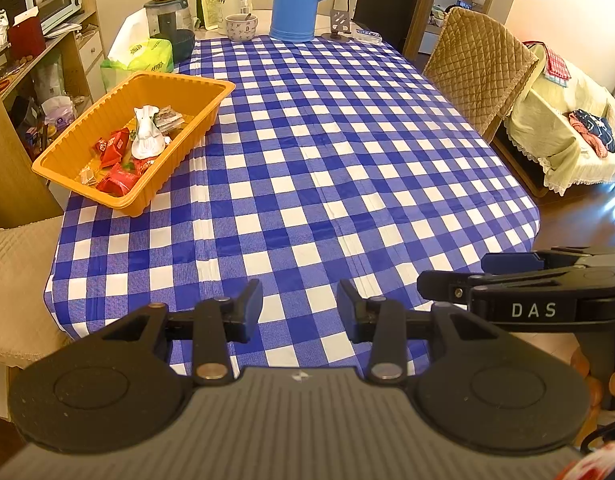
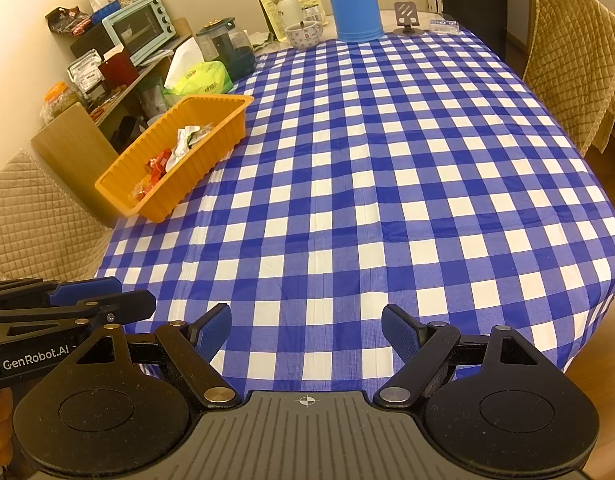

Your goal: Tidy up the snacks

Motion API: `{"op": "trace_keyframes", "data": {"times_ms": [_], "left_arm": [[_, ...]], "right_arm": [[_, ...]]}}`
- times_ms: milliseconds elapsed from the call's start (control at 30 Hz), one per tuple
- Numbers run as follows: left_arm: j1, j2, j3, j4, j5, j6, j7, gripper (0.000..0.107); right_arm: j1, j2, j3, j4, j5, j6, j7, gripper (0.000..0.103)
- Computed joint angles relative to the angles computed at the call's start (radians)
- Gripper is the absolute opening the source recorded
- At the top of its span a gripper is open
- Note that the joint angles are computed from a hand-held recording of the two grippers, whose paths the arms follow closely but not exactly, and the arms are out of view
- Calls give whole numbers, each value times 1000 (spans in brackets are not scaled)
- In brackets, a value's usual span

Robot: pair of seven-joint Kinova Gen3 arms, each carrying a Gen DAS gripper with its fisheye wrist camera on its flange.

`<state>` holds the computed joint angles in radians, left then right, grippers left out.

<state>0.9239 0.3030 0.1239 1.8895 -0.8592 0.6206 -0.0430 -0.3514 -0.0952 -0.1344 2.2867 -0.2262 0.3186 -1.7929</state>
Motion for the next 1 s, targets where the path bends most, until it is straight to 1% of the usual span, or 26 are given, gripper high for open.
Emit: {"op": "trace_keyframes", "data": {"times_ms": [1000], "left_arm": [[-5, 4, -5, -5, 6, -5, -12, 38]], "right_arm": [[0, 18, 0, -8, -2, -8, 4, 82]]}}
